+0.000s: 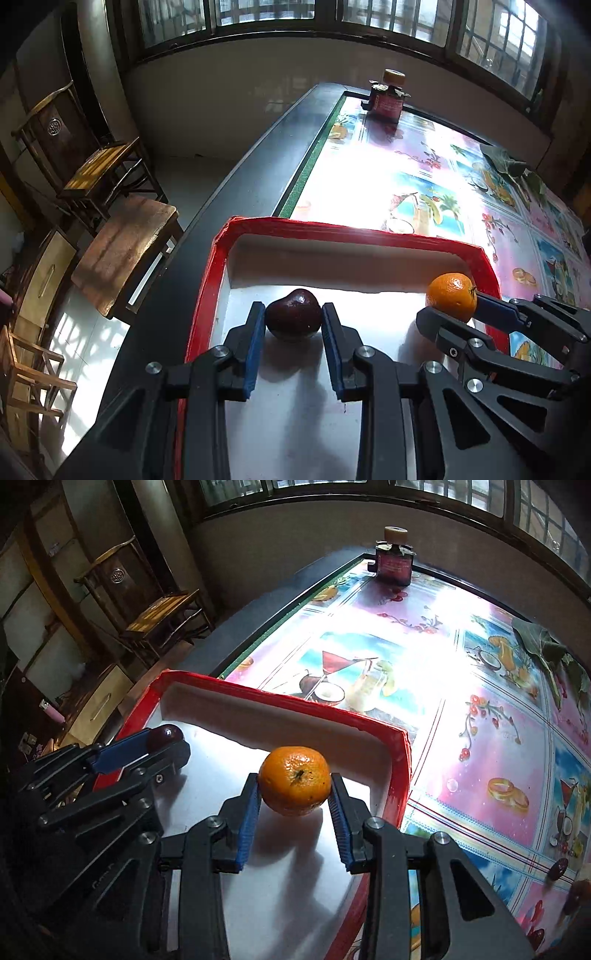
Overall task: Organize fruits
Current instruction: 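Lower the tangerine into the red tray with the right gripper while the left releases the plum there, then grasp a green grape with the right gripper while the left gripper grasps a tangerine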
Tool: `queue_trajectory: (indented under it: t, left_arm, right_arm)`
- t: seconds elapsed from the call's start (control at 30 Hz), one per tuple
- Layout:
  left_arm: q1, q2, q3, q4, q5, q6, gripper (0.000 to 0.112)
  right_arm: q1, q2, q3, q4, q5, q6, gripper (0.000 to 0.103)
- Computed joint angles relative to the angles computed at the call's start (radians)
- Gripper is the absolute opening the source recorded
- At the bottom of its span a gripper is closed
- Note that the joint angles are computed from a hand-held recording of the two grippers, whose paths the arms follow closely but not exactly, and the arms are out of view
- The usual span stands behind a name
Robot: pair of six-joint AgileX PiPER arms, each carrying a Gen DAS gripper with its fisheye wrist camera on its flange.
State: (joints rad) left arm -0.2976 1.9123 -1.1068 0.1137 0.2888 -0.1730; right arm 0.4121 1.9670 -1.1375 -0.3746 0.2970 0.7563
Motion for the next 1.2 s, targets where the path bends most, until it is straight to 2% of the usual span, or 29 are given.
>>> queue_trajectory:
  t: [0.17,0.27,0.33,0.4,0.47,0.53,0.6,0.63,0.67,0.8,0.9,1.03,1.13,1.2]
  left_arm:
    - [-0.013,0.003,0.001,0.06,-0.01,-0.064,0.034]
    - [-0.012,0.002,-0.008,0.082,0.004,-0.102,0.05]
    - [-0.017,-0.009,0.0,0.169,-0.002,-0.197,0.061]
    - [-0.026,-0.022,0.009,0.279,-0.002,-0.306,0.068]
    - [-0.031,-0.036,0.02,0.305,-0.005,-0.332,0.07]
    - [-0.047,-0.054,0.036,0.418,0.004,-0.453,0.078]
    - [-0.062,-0.078,0.067,0.556,-0.002,-0.602,0.08]
    - [-0.066,-0.09,0.081,0.586,-0.004,-0.636,0.081]
    - [-0.069,-0.1,0.09,0.58,-0.003,-0.633,0.081]
    - [-0.095,-0.143,0.119,0.547,0.028,-0.619,0.082]
    - [-0.129,-0.2,0.165,0.523,0.043,-0.623,0.082]
    - [-0.202,-0.316,0.261,0.5,0.03,-0.659,0.082]
    - [-0.297,-0.393,0.322,0.517,0.034,-0.728,0.083]
    - [-0.378,-0.425,0.346,0.517,0.048,-0.77,0.083]
  right_arm:
    - [0.008,-0.005,0.006,-0.103,0.002,0.082,0.041]
    - [0.004,-0.007,0.0,-0.107,0.02,0.075,0.042]
    - [0.002,-0.016,0.008,-0.132,0.025,0.099,0.044]
    - [0.006,-0.032,0.025,-0.179,0.027,0.148,0.048]
    - [0.012,-0.049,0.039,-0.226,0.042,0.2,0.055]
    - [0.017,-0.071,0.061,-0.279,0.05,0.261,0.059]
    - [0.023,-0.094,0.085,-0.316,0.057,0.307,0.062]
    - [0.028,-0.105,0.097,-0.33,0.065,0.328,0.067]
    - [0.032,-0.116,0.111,-0.347,0.067,0.348,0.07]
    - [0.065,-0.182,0.182,-0.422,0.088,0.438,0.071]
    - [0.097,-0.262,0.269,-0.511,0.104,0.566,0.072]
    - [0.163,-0.437,0.464,-0.693,0.144,0.867,0.074]
    - [0.238,-0.624,0.651,-0.78,0.22,1.064,0.075]
    - [0.273,-0.782,0.775,-0.741,0.279,1.078,0.075]
